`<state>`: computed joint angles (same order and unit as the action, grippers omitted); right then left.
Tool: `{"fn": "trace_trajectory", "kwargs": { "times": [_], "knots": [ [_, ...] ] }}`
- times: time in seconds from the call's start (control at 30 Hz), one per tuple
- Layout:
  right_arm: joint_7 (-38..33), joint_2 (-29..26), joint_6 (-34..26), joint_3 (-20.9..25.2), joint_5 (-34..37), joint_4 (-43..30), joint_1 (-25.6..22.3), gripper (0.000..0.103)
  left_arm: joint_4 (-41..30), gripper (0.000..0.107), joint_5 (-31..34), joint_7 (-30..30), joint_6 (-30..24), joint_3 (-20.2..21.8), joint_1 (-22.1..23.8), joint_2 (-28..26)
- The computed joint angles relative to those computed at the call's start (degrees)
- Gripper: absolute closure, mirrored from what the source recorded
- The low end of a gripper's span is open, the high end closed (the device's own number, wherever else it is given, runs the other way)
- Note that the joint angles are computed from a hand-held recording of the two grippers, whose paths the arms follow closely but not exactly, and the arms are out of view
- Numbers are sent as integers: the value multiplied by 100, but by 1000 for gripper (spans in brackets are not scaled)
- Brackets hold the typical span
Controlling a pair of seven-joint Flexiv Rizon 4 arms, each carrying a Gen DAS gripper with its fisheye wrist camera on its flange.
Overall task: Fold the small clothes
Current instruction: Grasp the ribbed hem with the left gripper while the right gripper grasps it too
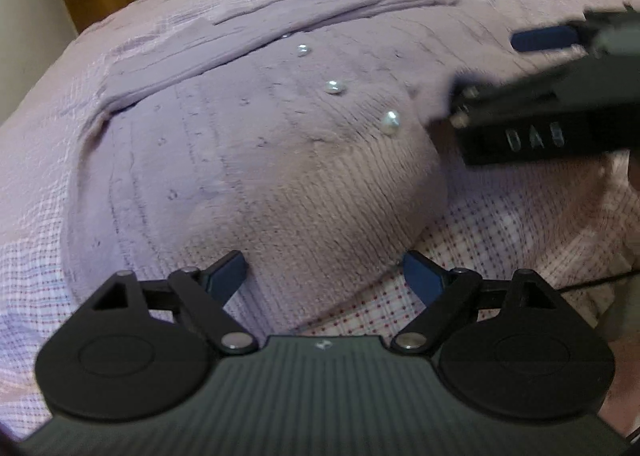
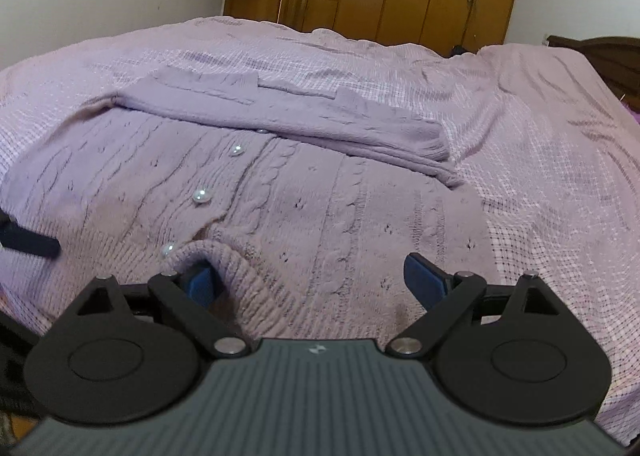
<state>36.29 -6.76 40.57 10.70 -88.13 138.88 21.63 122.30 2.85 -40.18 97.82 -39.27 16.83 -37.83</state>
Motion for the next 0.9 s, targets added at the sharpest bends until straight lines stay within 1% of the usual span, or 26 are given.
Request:
{"fn": "trace_trajectory", "kwargs": {
  "times": [0.13,0.37,0.4,0.5,0.53,0.6,0.67,0.73,0.8,0.9],
  "knots": [
    [217,71,-8,0,-60,16,-18,8,-18,17,167,8,314,186,-150,-74],
    [316,198,-14,57,-21,56,-22,8,-239,17,375,-449,796,630,-496,-135],
    [330,199,-12,64,-3,67,-17,8,-289,17,385,-526,833,724,-582,-137],
    [429,203,71,59,-14,112,-27,8,-433,16,355,-790,1032,1192,-978,-133],
    [462,190,114,52,-32,124,-35,8,-466,16,367,-882,1045,1219,-993,-148],
    [495,150,157,46,-49,136,-37,8,-516,17,475,-1011,1034,1097,-864,-206],
    [526,108,215,42,-89,155,-35,8,-574,17,565,-1087,1066,1087,-843,-245],
    [490,62,308,39,-84,167,-34,8,-620,18,693,-1121,1033,961,-723,-306],
    [450,18,386,40,-130,183,-22,8,-658,21,791,-1089,943,876,-639,-345],
    [282,-70,442,50,-167,175,29,8,-686,28,883,-994,917,794,-587,-408]
  ]
}}
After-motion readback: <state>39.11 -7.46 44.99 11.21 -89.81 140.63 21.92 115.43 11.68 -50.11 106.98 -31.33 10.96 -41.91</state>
